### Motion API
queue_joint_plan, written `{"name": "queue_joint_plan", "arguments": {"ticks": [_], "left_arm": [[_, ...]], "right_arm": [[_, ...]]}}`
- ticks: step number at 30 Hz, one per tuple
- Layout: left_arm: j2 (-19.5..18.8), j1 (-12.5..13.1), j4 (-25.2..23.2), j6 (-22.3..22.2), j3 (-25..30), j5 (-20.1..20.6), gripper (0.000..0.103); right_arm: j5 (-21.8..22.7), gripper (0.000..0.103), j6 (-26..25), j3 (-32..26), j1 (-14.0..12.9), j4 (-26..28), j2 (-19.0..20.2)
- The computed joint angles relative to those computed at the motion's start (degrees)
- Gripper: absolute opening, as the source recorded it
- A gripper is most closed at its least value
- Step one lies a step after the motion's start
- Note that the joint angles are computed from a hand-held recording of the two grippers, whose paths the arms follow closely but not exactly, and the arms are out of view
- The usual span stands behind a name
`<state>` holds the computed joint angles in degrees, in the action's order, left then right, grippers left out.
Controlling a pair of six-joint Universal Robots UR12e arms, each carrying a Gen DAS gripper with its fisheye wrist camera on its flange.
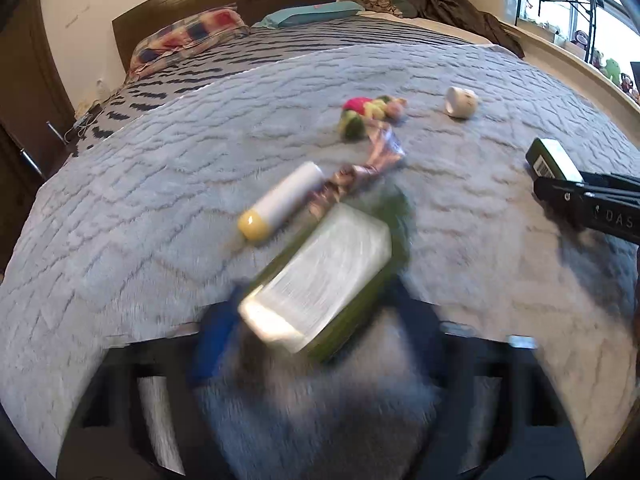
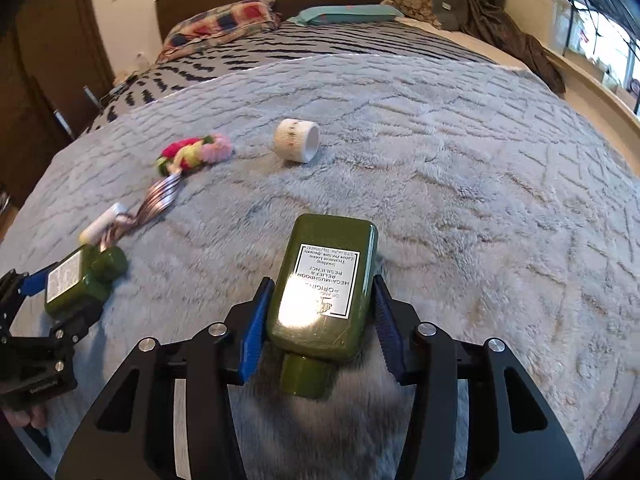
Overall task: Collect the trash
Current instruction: 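Grasp a green bottle with the left tool while the right tool grasps the other green bottle, then lower both green bottles below the bed edge and open both tools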
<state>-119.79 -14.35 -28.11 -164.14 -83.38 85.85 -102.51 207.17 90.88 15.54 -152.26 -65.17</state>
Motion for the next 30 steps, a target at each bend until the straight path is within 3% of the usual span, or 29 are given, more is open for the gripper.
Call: {"name": "queue_joint_plan", "arguments": {"ticks": [11, 18, 30], "left_arm": [[5.08, 0.33, 3.68, -2.13, -7.72, -0.93, 0.052], [9.06, -0.02, 6.01, -2.61, -13.64, -2.14, 0.051], [16.99, 0.16, 10.97, -5.68, -24.87, -3.86, 0.05]], "right_arm": [[1.18, 0.047, -4.35, 5.0, 2.38, -3.01, -3.23], [3.97, 0.047, -5.5, 9.21, 3.79, -7.02, -5.75], [3.96, 0.047, -7.45, 15.39, 7.03, -13.18, -9.52]]}}
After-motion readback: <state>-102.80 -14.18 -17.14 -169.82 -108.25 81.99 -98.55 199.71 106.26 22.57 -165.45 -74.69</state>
